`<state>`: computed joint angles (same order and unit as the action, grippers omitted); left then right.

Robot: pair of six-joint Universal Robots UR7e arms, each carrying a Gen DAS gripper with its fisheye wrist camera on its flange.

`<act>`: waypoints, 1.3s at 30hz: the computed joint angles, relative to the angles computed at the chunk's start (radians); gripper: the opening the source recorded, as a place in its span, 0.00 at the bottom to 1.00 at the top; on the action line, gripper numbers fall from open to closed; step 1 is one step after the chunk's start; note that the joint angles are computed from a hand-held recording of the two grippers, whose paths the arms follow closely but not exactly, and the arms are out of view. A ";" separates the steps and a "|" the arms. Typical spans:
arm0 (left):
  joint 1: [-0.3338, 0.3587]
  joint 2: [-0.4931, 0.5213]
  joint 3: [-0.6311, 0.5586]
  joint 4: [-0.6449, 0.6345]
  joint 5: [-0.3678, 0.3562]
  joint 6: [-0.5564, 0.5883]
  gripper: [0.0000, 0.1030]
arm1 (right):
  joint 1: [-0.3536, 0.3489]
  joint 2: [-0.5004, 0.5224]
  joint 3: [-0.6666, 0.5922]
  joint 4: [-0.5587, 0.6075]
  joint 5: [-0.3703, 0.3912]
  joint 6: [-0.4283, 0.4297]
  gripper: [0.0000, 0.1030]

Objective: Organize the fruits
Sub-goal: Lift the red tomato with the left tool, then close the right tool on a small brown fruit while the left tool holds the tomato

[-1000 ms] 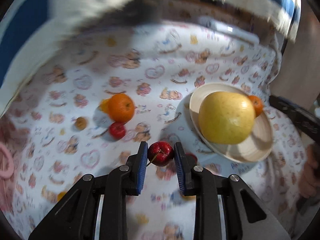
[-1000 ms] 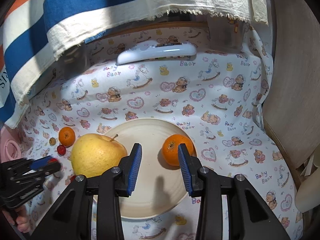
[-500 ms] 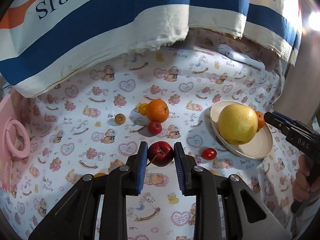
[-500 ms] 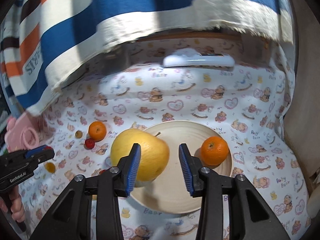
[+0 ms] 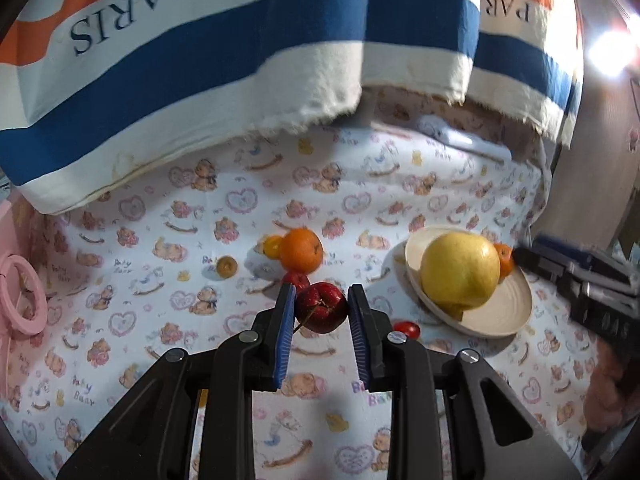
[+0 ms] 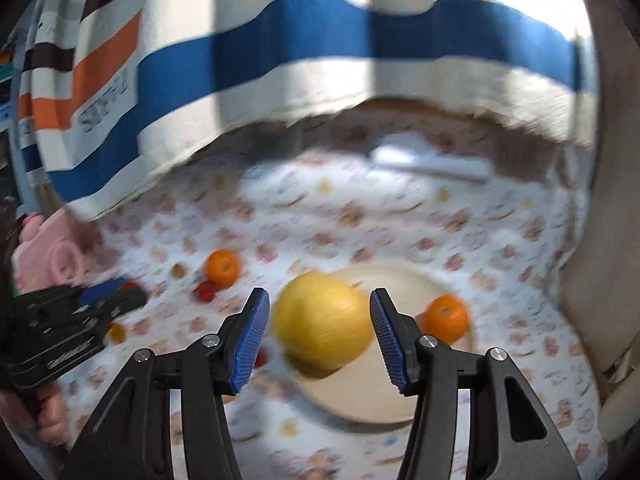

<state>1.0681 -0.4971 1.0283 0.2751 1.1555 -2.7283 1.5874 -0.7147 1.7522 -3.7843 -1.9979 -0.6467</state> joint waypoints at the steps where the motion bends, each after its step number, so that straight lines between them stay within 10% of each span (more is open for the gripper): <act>1: 0.002 -0.005 0.004 -0.008 0.004 0.000 0.25 | 0.002 -0.004 0.002 0.032 0.010 0.017 0.53; 16: 0.013 -0.021 0.003 -0.023 -0.023 -0.035 0.25 | -0.013 0.074 -0.082 0.353 0.022 0.064 0.44; 39: 0.002 -0.005 -0.003 -0.008 -0.042 -0.011 0.25 | -0.015 0.120 -0.112 0.355 -0.038 0.021 0.23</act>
<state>1.0706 -0.5019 1.0249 0.2672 1.1130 -2.7390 1.5728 -0.5951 1.6405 -3.4295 -2.0360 -0.6252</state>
